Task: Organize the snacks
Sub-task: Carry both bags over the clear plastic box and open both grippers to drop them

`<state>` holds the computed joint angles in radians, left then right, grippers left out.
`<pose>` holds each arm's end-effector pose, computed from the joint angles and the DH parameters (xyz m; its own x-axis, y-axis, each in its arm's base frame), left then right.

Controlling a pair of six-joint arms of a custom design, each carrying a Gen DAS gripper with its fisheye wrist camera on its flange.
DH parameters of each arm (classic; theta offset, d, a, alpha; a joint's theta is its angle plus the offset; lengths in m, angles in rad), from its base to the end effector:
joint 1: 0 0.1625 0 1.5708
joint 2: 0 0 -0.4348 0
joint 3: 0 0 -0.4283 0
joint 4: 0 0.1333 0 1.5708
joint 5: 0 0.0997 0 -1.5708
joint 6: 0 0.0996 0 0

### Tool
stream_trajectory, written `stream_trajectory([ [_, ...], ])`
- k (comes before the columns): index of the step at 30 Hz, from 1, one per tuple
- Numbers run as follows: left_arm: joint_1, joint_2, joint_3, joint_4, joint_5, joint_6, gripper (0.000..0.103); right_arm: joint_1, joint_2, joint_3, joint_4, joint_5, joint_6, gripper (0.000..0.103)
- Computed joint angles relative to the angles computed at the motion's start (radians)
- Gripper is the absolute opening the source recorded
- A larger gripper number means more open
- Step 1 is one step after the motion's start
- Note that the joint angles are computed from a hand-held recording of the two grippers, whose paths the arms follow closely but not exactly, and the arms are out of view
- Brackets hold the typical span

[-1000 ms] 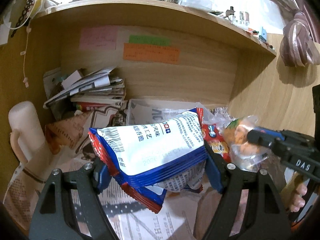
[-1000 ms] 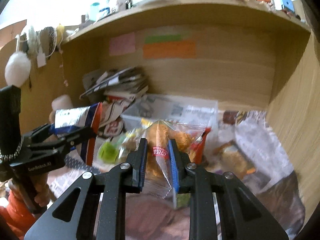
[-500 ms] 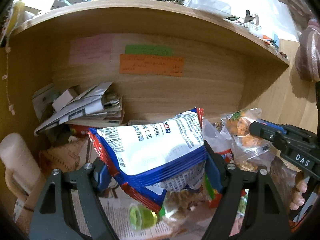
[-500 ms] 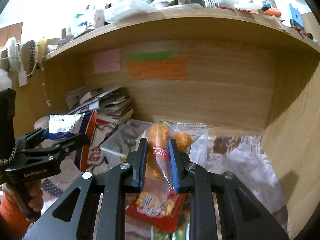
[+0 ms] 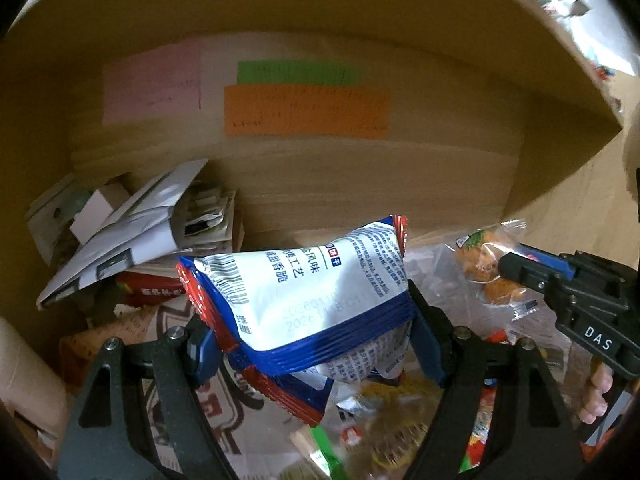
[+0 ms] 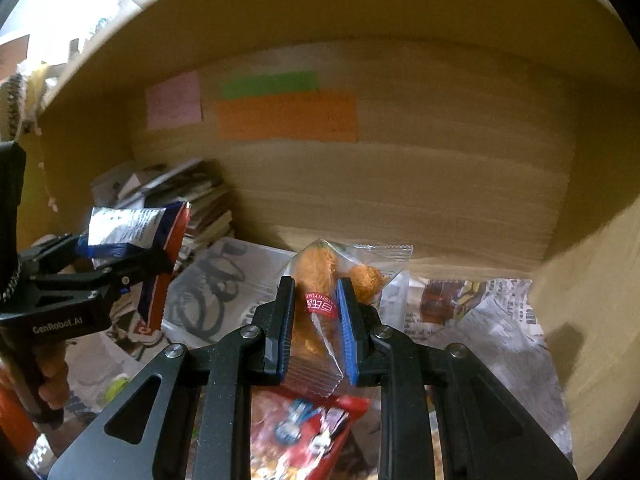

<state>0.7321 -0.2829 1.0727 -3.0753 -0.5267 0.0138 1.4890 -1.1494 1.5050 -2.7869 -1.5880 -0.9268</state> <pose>-0.4686 -0.7161 0.0072 -0.7496 0.0021 -0.6619 0.5722 0.5049 -0.6463 0.0723 -0.7282 0.4208 -0.6403 -0.4629 0.6130 -0.7641 0.4659 -0.4462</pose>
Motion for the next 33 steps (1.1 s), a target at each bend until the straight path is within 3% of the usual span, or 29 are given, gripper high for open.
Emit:
stream_trajectory([
  [11, 0.068, 0.035, -0.141, 0.321, -0.089, -0.144, 0.078, 0.011, 0.099, -0.12, 0.112, -0.118, 0.006, 0.019],
  [21, 0.095, 0.104, -0.288, 0.512, -0.105, -0.194, 0.079, 0.009, 0.144, -0.186, 0.21, -0.183, 0.03, 0.02],
  [25, 0.101, 0.131, -0.34, 0.542, -0.093, -0.179, 0.081, 0.011, 0.142, -0.185, 0.2, -0.179, 0.032, 0.02],
  [29, 0.09, 0.123, -0.315, 0.486, -0.072, -0.158, 0.082, 0.014, 0.134, -0.169, 0.162, -0.177, 0.017, 0.02],
  [33, 0.072, 0.081, -0.238, 0.386, -0.073, -0.136, 0.082, 0.013, 0.112, -0.145, 0.134, -0.158, 0.015, 0.036],
])
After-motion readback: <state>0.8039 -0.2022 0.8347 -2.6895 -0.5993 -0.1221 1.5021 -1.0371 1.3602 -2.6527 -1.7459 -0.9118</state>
